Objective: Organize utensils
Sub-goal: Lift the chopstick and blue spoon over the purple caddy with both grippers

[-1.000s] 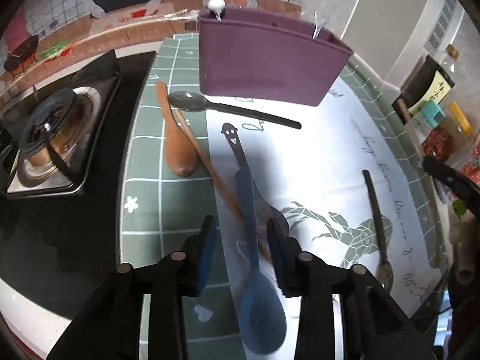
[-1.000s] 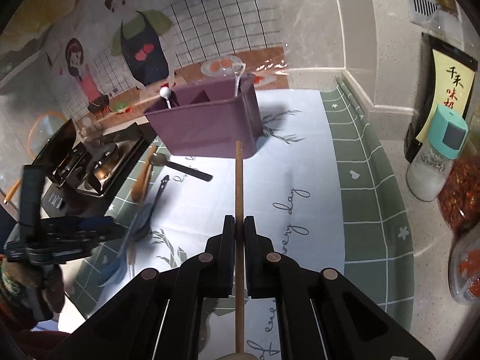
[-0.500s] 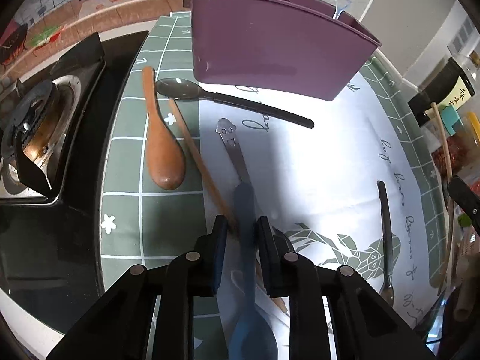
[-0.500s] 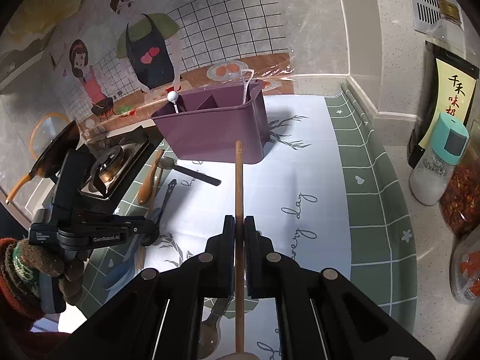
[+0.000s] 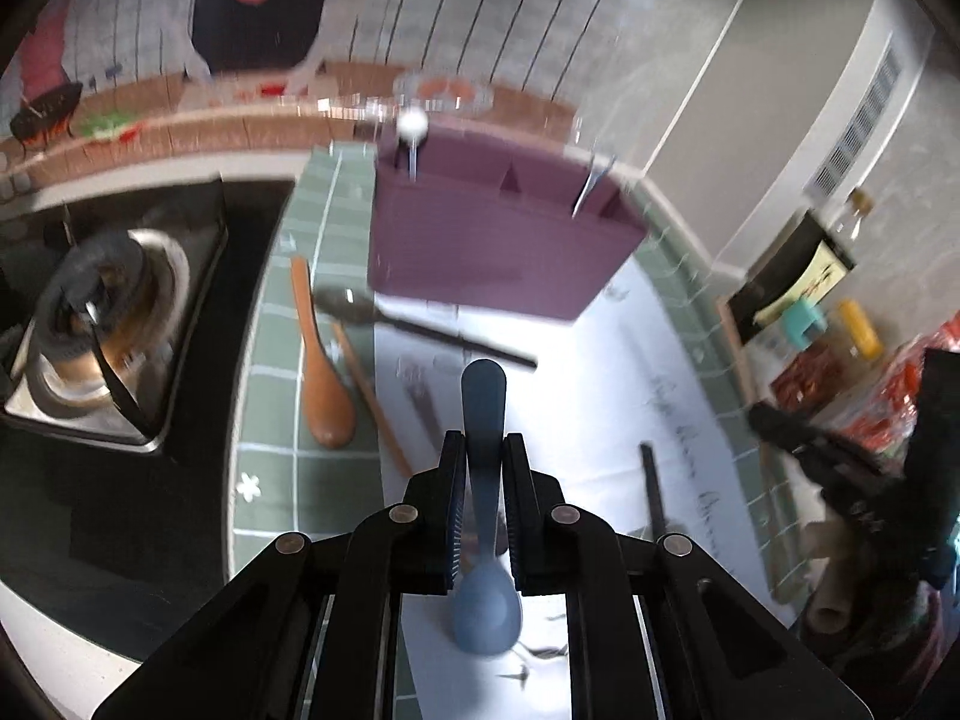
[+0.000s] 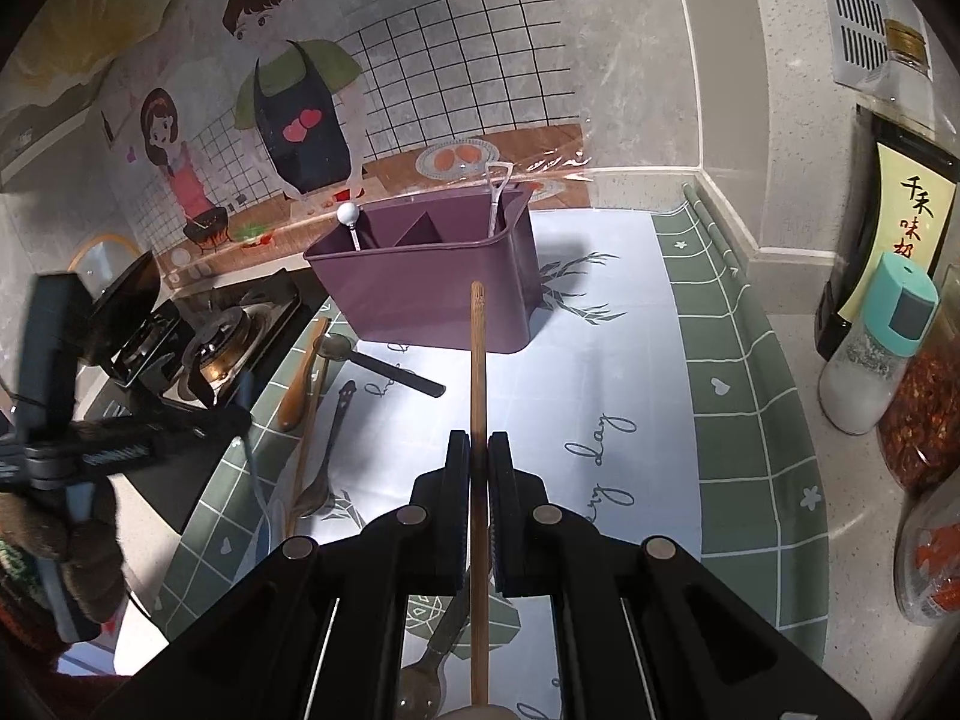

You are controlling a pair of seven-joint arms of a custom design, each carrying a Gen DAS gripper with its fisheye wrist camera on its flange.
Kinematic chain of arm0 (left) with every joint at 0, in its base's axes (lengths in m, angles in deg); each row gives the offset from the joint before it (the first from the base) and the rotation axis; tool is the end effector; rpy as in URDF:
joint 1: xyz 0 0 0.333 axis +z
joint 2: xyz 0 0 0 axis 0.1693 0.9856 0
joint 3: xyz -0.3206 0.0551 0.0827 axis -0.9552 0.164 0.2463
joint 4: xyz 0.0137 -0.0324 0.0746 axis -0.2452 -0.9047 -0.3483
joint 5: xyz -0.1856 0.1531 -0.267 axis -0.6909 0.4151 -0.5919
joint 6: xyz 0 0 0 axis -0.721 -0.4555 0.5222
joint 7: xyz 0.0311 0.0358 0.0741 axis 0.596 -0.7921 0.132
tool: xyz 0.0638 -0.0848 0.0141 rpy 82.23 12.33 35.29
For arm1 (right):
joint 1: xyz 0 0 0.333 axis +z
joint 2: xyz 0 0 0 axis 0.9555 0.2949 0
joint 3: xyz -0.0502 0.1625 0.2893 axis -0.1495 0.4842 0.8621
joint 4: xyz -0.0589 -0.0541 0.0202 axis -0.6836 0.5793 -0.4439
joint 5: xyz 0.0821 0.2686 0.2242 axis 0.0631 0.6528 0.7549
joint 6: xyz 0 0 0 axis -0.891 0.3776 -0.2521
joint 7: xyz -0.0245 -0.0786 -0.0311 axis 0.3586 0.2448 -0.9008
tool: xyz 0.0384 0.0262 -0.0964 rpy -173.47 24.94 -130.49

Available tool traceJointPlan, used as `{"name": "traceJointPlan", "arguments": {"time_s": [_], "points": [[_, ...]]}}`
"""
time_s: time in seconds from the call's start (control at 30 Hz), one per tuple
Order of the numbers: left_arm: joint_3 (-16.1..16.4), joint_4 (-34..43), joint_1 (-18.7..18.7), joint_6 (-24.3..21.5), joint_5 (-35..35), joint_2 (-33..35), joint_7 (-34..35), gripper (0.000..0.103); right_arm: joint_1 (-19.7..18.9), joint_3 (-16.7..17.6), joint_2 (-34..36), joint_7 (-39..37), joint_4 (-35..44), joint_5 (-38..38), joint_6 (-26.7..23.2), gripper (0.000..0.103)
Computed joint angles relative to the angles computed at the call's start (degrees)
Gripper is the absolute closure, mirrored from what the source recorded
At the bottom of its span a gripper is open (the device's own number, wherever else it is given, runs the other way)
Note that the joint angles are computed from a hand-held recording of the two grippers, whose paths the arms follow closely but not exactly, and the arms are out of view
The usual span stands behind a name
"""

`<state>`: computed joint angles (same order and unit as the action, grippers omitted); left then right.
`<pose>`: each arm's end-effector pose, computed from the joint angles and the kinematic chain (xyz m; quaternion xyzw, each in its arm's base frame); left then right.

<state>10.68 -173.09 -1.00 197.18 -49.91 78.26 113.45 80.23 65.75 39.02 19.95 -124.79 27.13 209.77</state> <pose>0.5314 -0.2186 0.5295 -0.7300 0.5831 -0.3250 0.1468 0.6008 0.1083 0.5220 -0.7770 0.4907 -0.0972 0.3820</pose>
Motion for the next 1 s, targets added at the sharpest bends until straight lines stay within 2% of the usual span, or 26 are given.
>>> {"name": "traceJointPlan", "arguments": {"time_s": [0.1,0.2,0.3,0.43,0.53,0.57,0.63,0.77,0.9,1.0], "points": [[0.5,0.4,0.1,1.3,4.0,-1.2,-3.1,0.091,0.1,0.3,0.3,-0.1,0.8,0.5,0.6,0.098],[0.7,3.3,0.9,3.0,7.3,-2.1,-4.6,0.091,-0.2,1.3,0.4,-3.4,3.6,5.7,1.6,0.098],[1.1,10.9,1.9,3.8,14.1,-1.4,-5.8,0.091,-0.1,2.5,1.2,-8.9,10.2,12.4,3.8,0.098],[1.7,22.9,2.7,3.9,11.9,2.7,0.6,0.091,0.7,4.9,6.3,-13.7,24.8,18.1,8.1,0.098],[3.6,32.0,1.7,1.2,13.0,7.7,2.5,0.091,2.1,5.1,14.8,-7.1,38.5,11.6,6.8,0.097],[3.9,33.5,1.7,0.6,11.9,8.9,3.8,0.091,2.9,4.7,18.2,-3.2,43.2,8.4,6.0,0.097],[3.6,38.2,2.3,-2.2,7.3,12.8,8.4,0.091,3.4,5.1,23.0,-0.1,48.7,5.0,5.1,0.097],[5.0,43.8,1.5,-7.2,3.7,18.0,11.4,0.091,4.0,5.7,30.9,6.1,56.6,-0.6,4.2,0.097],[4.9,43.4,1.9,-6.8,-0.3,20.1,13.2,0.091,5.4,3.9,37.8,14.9,64.2,-8.5,1.3,0.097],[4.8,42.8,2.0,-6.0,-2.5,20.7,14.4,0.091,3.9,6.4,37.7,15.5,62.6,-9.8,1.5,0.097]]}}
